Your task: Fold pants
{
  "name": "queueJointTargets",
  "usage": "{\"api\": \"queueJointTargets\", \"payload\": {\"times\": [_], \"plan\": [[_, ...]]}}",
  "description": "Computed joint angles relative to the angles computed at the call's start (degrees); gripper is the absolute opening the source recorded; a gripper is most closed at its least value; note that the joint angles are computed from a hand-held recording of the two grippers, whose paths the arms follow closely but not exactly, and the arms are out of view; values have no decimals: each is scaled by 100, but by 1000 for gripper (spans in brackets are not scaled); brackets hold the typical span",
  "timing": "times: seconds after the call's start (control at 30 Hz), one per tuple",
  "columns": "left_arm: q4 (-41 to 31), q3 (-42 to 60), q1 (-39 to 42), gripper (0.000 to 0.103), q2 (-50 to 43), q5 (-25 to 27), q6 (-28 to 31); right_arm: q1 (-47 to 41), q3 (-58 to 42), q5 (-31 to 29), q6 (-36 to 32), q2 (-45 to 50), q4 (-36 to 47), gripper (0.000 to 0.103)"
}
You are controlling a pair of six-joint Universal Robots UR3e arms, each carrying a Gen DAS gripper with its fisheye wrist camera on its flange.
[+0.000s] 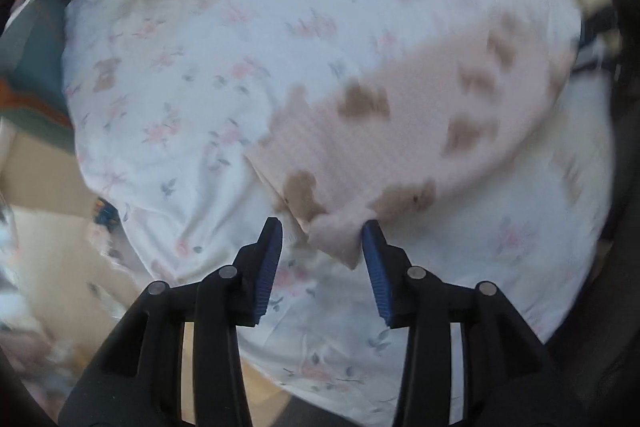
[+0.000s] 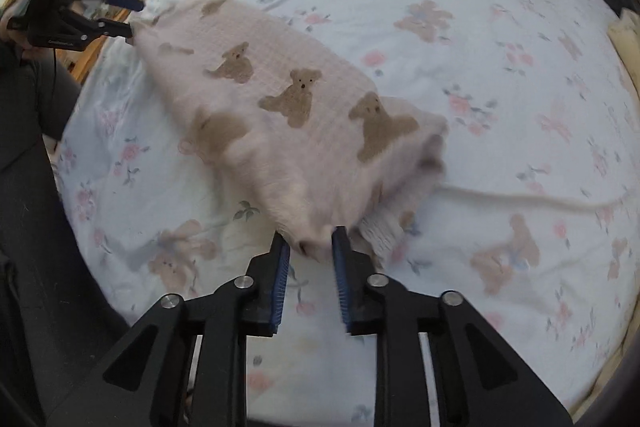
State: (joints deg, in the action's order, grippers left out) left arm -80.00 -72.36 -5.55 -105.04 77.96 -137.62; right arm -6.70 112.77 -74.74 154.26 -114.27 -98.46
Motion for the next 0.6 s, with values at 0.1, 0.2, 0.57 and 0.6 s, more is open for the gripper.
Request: {"api": "queueJointTargets", "payload": {"times": [0.1, 0.2, 0.57, 0.6], "plan": [[-24, 253, 395, 37, 42, -837, -727, -322, -82, 353, 277, -479, -83, 25], [10, 439, 156, 35, -256, -883, -1203, 22, -263, 516, 625, -260, -498, 25], [1678, -1002, -1305, 39, -572, 251, -1344, 1928, -352, -1335, 2332, 2309, -2152, 18], [1576, -1014, -1325, 39, -619, 442, -1259, 2115, -356, -1841, 2225, 2511, -1990, 18]]}}
